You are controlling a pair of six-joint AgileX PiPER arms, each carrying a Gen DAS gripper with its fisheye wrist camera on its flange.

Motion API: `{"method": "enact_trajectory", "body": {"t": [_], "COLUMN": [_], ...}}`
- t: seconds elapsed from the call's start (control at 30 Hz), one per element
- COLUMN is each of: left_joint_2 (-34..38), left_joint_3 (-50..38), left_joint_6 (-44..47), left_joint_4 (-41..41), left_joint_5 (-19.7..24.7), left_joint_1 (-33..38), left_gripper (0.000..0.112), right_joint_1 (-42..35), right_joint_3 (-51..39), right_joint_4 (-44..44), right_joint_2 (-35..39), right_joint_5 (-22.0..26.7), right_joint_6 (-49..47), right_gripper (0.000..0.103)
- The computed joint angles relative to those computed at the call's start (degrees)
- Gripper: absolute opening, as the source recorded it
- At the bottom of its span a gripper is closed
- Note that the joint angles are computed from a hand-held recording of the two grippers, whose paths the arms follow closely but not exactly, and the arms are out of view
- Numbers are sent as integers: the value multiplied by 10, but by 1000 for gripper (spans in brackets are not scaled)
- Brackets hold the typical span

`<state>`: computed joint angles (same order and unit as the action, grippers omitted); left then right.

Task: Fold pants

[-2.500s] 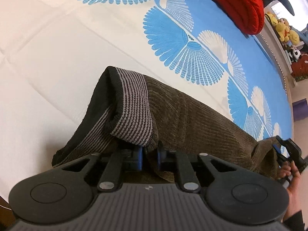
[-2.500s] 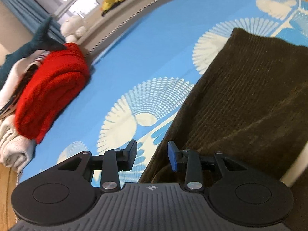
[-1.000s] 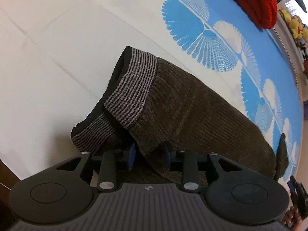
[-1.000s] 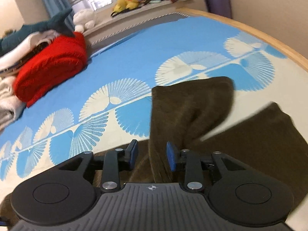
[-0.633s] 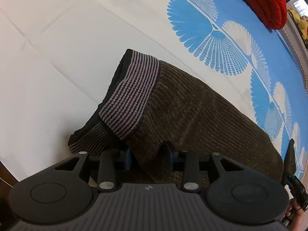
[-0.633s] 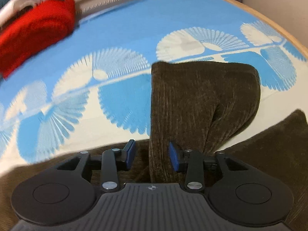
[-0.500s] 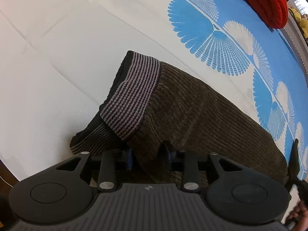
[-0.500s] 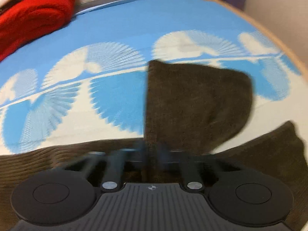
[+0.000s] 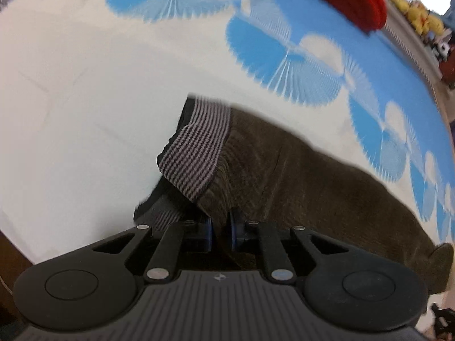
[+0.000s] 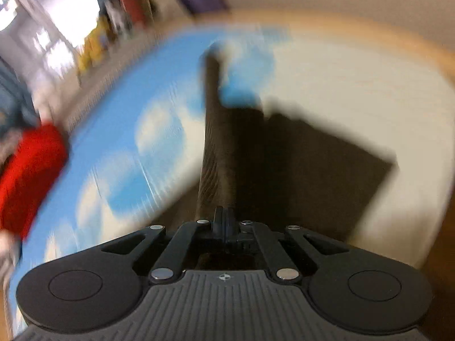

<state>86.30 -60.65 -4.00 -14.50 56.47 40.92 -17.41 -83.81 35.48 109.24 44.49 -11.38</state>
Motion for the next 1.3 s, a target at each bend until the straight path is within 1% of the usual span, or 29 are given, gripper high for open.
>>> {"method": "enact_trajectory", "body": {"t": [0.07,0.13,0.17,0.2,0.23,0.27,0.3,0.33,0.4,0.43,0.5,0.57,0.63,0.67,0.7,0.73,0.8,0.87,0.93,0.97,1.0,1.03,1.07,1.1,1.13,1.2,1.23,1.27,1.3], "left_joint_2": [5,15,21,24,28,31,37,41,48,54,66,75,82,85,87,87,77,51,14,-10,-25,-29,-26,-16,-3,11,12,12,12], "left_joint_3": [-1,-6,-7,-7,-7,-8,-11,-15,-18,-21,-28,-36,-41,-43,-46,-47,-46,-36,-23,-12,-5,-4,-3,-3,-6,-8,-5,-2,0], "left_joint_6": [4,11,11,7,4,0,-6,-8,-12,-17,-29,-37,-46,-50,-54,-58,-57,-48,-31,-15,-4,-4,-3,2,13,42,60,70,78], "left_joint_4": [13,-1,-11,-18,-23,-25,-26,-27,-24,-20,-12,-3,4,7,13,20,25,14,0,-7,-3,13,27,30,32,40,36,36,36], "left_joint_5": [5,10,13,13,12,14,17,18,17,19,15,21,20,19,20,18,7,-13,-35,-48,-52,-47,-32,-13,4,19,19,19,20], "left_joint_1": [4,15,21,23,25,26,23,21,14,10,3,1,-3,-6,-10,-13,-18,-13,-7,-4,-6,-13,-17,-14,-12,-11,-6,-4,-3], "left_gripper": [12,13,14,18,25,28,33,36,41,42,42,42,41,41,37,25,14,12,12,12,12,12,12,12,12,12,12,12,12], "right_joint_1": [-35,-59,-67,-72,-75,-79,-79,-80,-73,-70,-65,-56,-54,-49,-45,-40,-37,-39,-45,-51,-55,-57,-58,-62,-67,-74,-80,-87,-94], "right_joint_3": [3,-2,-12,-17,-24,-29,-42,-62,-84,-97,-137,-174,-201,-204,-206,-199,-170,-114,-57,-33,-17,-4,1,-4,-20,-66,-79,-78,-73], "right_joint_4": [3,33,40,46,54,69,73,74,73,70,38,-5,-35,-46,-58,-63,-26,56,158,179,177,153,105,48,-9,-116,-142,-146,-133], "right_joint_2": [13,25,36,45,57,71,86,106,133,146,175,200,219,220,220,213,187,134,78,48,24,8,4,14,31,80,95,101,100], "right_joint_5": [9,-1,-6,-14,-27,-40,-49,-50,-64,-68,-60,-61,-61,-65,-75,-87,-118,-157,-186,-191,-196,-206,-209,-196,-166,-84,-57,-50,-51], "right_joint_6": [-3,-30,-29,-21,-10,-7,10,27,51,57,97,145,177,190,194,196,161,74,-21,-39,-33,-19,2,35,76,160,199,218,213], "right_gripper": [4,4,4,4,4,9,13,16,28,29,36,37,37,31,5,6,6,5,5,5,5,5,5,5,5,5,5,5,5]}}
